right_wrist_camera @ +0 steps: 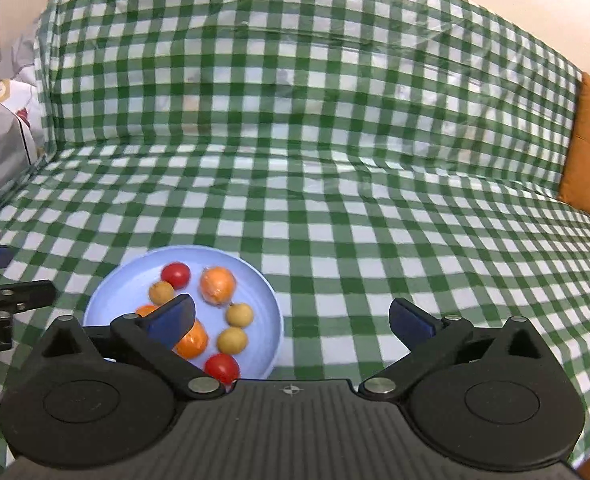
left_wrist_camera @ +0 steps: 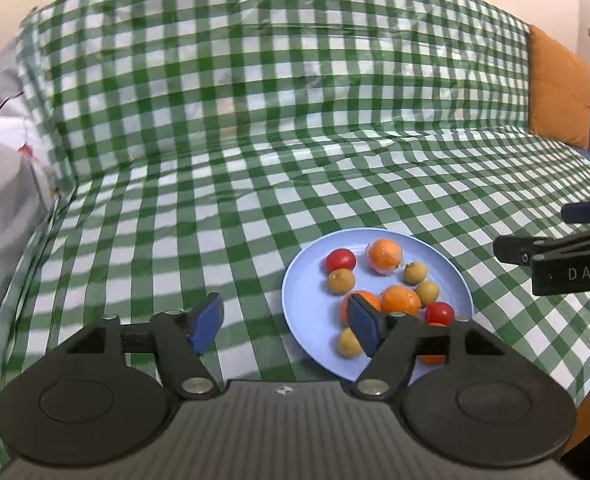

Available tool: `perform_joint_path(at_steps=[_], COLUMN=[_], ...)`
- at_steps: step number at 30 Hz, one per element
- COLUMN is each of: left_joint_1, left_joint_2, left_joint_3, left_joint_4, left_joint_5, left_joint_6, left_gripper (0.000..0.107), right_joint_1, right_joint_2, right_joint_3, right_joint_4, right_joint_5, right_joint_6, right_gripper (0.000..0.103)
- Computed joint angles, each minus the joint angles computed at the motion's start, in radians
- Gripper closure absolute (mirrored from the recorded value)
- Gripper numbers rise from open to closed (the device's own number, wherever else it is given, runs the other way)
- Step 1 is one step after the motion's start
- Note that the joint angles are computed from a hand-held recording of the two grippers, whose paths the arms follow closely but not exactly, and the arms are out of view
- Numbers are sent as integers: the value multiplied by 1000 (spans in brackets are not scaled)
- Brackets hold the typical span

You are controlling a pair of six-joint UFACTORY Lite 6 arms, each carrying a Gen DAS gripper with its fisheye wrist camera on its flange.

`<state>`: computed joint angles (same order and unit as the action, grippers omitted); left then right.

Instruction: Organize fruits

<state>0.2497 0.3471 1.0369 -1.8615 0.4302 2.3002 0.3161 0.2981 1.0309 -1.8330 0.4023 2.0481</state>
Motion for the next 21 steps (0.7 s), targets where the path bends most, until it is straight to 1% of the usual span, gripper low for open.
perform_joint_path(at_steps=[1,3,9,11,14,16,18,20,21], left_joint_1=[4,8,-7,-12,-33,-34,-32,-41,-45], left_joint_2=[-16,-48,-105,-103,-92,-73,-49,-35,-32], left_joint_3=[-18,-59,-141,-142,-137,-117,-88,-74,-72], left_joint_4=[4,-5,-62,-31,-65,17,147,172,161], left_joint_5=[1,-5,-71,-92,-134,-145,-149,-170,-182], left_joint_6=[-9,-8,14,-22,11,-79,-217,-245,-236], left_gripper=[26,23,21,21,21,21,21,19,9], right_joint_1=[6,14,38,47,61,69,75,73,71], right_joint_2=[-19,-55,-161,-176,-179,-169,-156,-145,-140], right_joint_3=[-24,-67,-178,-195,-200,-192,-179,-168,-163], right_joint_4=[-14,-42,-51,-20,24,47,72,78,83], right_joint_5=[7,15,7,0,-8,-4,4,0,-4], right_joint_6=[13,49,129,119,89,58,27,20,17], right_gripper=[1,1,1,1,1,1,1,1,1])
